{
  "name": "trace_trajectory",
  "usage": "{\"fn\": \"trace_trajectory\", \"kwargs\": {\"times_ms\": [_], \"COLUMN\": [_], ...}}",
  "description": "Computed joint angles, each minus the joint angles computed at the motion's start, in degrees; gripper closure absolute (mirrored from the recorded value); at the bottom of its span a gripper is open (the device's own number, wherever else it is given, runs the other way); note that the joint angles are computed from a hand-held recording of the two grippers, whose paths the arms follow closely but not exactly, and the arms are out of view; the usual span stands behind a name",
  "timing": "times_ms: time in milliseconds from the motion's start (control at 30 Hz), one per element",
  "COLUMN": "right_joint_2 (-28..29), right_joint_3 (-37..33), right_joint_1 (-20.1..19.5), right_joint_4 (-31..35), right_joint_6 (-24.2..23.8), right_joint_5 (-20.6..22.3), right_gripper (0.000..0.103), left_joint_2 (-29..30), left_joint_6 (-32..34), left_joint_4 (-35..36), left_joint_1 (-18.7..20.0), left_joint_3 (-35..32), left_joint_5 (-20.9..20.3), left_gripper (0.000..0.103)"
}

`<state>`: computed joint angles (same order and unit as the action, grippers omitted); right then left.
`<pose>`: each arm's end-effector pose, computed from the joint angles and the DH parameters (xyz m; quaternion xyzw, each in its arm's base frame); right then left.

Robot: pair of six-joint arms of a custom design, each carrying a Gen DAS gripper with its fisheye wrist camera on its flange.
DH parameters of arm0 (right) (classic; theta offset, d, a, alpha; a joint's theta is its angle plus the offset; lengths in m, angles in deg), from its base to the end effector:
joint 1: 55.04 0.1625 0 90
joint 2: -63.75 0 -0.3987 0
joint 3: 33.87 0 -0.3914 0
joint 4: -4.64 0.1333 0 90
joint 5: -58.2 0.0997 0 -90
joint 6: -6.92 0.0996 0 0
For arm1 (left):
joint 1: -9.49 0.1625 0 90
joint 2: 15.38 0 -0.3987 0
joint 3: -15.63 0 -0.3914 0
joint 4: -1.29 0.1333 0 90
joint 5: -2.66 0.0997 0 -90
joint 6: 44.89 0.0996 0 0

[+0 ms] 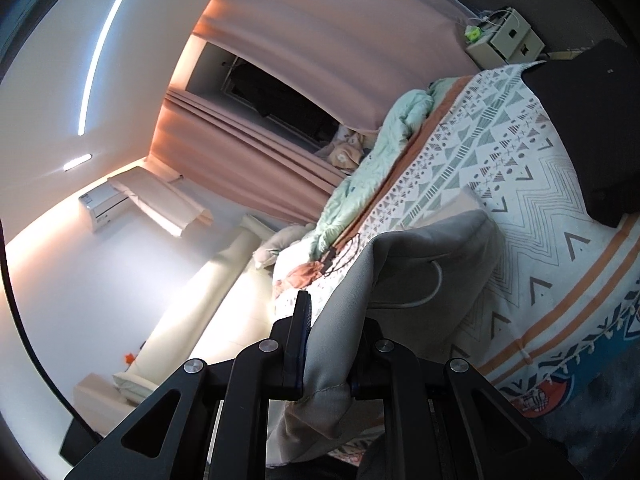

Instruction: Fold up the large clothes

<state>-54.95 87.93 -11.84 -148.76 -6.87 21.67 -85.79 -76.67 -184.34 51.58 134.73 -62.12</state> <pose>-0.0728 -0.3611 0.5483 0.0028 0.8046 -0.5835 0.1096 -0.2725 -0.4830 0.2554 -0.0395 -0.8985 0.4267 0.0953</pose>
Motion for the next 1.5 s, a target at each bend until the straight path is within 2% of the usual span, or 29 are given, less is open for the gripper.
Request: {"fn": "trace_trajectory", "kwargs": {"times_ms": [167, 300, 633, 800, 1067, 1267, 1500], "right_joint_2": [1.3, 2.8, 12.8, 19.4, 30.0, 37.3, 45.0], "right_joint_3": [-0.8, -1.7, -10.4, -16.9, -28.3, -36.6, -46.5], "right_joint_1": [2.5, 4.6, 8.7, 13.0, 17.9, 20.1, 21.3], "right_joint_4": [-1.9, -4.8, -9.3, -12.2, -12.4, -9.5, -4.9], "right_joint_6": [0.9, 2.0, 7.3, 9.3, 12.2, 12.9, 12.9], "right_joint_5": [-2.6, -6.5, -10.9, -15.3, -21.1, -25.5, -30.1], "right_gripper": [0.087, 0.087, 0.087, 0.087, 0.087, 0.087, 0.087], "left_joint_2": [0.0, 1.9, 9.0, 14.5, 23.2, 29.5, 37.8], "left_joint_6": [0.2, 2.3, 5.7, 7.8, 8.7, 8.1, 8.0], "left_joint_4": [0.8, 0.7, 0.3, 1.3, 7.1, 11.8, 20.4], "left_joint_1": [0.5, 0.8, 3.1, 4.5, 7.7, 10.6, 13.5], "left_joint_3": [-0.7, -2.7, -12.5, -20.5, -34.4, -43.7, -56.9], "left_joint_5": [-0.5, 0.4, -0.4, -0.1, 0.5, -0.1, -0.6], "left_gripper": [0.096, 0.096, 0.096, 0.096, 0.096, 0.096, 0.096]}}
